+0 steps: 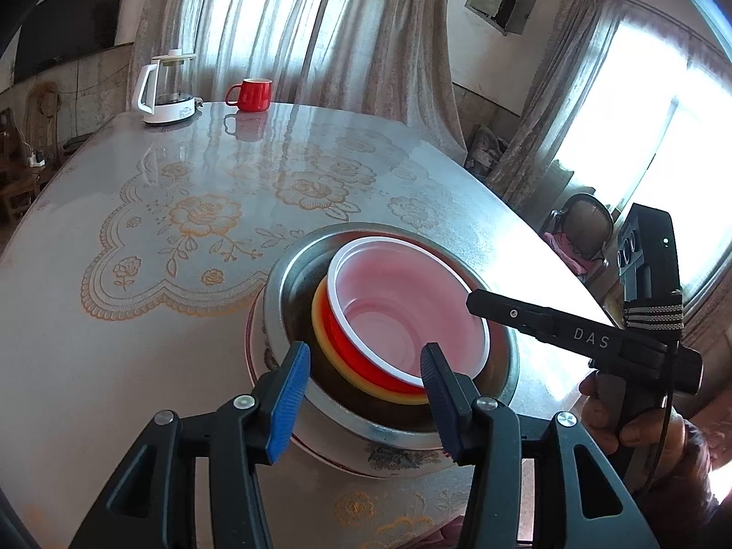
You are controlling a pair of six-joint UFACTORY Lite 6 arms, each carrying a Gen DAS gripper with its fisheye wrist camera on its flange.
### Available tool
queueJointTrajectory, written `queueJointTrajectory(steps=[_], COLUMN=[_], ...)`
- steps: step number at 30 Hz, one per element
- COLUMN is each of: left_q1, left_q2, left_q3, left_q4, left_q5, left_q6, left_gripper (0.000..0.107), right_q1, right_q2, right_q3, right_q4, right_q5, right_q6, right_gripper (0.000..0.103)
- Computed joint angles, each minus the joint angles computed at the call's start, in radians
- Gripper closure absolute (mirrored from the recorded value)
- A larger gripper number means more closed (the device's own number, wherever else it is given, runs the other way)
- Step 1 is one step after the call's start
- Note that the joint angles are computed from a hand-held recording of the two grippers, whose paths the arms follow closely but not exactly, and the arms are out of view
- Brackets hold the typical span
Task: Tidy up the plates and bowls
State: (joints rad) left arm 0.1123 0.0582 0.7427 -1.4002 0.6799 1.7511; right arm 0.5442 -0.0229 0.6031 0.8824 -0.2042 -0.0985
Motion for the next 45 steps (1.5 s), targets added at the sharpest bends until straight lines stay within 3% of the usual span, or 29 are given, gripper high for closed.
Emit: queueJointTrajectory(steps=[11,18,20,24,26,29,42,45], left_q1=[-0.007,-0.043,-0.045,-0.028,-0.020,-0.031,-0.040,-0.055], left_q2=[-0.113,-0.162,-0.168,-0.182,-0.192,-0.235,-0.318,-0.335], left_q3=[-0.117,-0.192,-0.213,-0.257,-0.278,-0.317,-0.379,-0.396], left_q4=[-0.181,-0.532,-0.639,-0.743,-0.766,-0.818,-0.841,-0.925], left_q5=[-0.129,-0.271,-0.282,-0.251,-0.233,-0.242,-0.257,-0.277], left_q6=[0.167,0.458,0.555,0.648,0.677,0.722,0.727,0.800], left_gripper=[0.046,0.036,0.033,0.021,0.016,0.004,0.004,0.004], right_q1=[0.080,0.231,0.281,0.429,0.484,0.538,0.578,0.575], right_q2=[-0.033,-0.069,-0.064,0.000,0.045,0.114,0.170,0.173], right_q3=[0.005,0.024,0.040,0.098,0.134,0.191,0.239,0.240], right_q4=[0.402,0.780,0.843,0.922,0.949,0.983,1.022,1.021], right_q5=[-0.068,-0.292,-0.360,-0.568,-0.628,-0.694,-0.749,-0.745], right_q6=[-0.381,-0.688,-0.719,-0.713,-0.711,-0.724,-0.733,-0.733], right_gripper=[0.062,0.059,0.050,0.043,0.031,0.031,0.031,0.031])
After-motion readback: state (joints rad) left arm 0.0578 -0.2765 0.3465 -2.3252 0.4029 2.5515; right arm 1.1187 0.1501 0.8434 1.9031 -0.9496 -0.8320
